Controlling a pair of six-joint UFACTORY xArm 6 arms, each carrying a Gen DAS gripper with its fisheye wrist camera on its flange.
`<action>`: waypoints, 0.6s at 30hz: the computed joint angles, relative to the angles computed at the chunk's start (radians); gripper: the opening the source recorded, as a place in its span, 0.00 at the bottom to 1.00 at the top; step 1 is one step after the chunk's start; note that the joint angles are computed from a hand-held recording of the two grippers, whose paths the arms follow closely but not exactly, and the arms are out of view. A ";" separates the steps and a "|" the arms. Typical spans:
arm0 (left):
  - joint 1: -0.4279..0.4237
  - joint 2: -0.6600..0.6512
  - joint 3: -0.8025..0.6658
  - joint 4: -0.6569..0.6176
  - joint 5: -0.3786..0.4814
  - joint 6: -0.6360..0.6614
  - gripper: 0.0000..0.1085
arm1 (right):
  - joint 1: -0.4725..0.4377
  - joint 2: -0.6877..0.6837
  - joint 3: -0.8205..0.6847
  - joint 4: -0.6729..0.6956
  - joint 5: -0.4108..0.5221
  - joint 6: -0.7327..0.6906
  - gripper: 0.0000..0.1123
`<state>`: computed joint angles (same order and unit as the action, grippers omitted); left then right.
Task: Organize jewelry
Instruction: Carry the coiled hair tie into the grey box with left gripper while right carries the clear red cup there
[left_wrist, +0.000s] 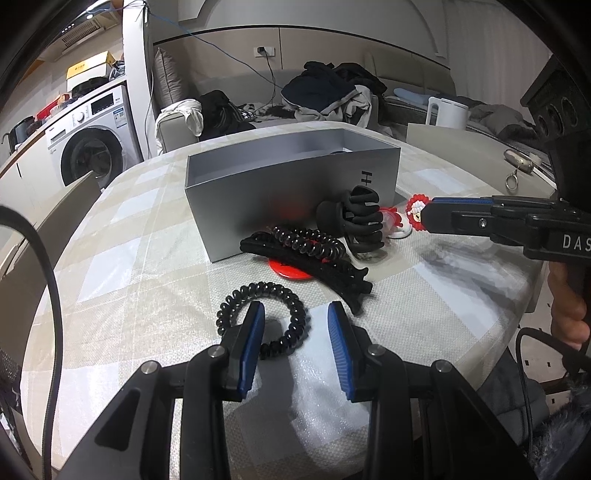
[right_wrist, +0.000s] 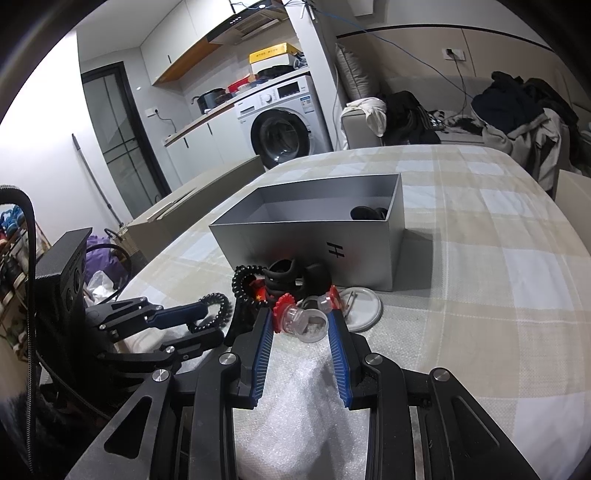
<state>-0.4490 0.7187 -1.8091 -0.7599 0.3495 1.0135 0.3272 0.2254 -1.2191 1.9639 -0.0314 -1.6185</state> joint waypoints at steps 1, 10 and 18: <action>0.000 0.000 -0.001 -0.002 0.003 0.004 0.25 | 0.000 0.000 0.000 0.003 0.001 -0.003 0.26; -0.005 -0.009 0.013 -0.012 -0.001 0.049 0.05 | 0.000 -0.001 0.000 0.007 0.001 -0.007 0.26; -0.007 -0.031 0.032 -0.111 -0.014 0.127 0.04 | -0.002 0.000 -0.008 0.031 -0.001 -0.031 0.26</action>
<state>-0.4559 0.6872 -1.7772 -0.8708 0.3357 1.1405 0.3252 0.2254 -1.2271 1.9948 -0.0328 -1.6493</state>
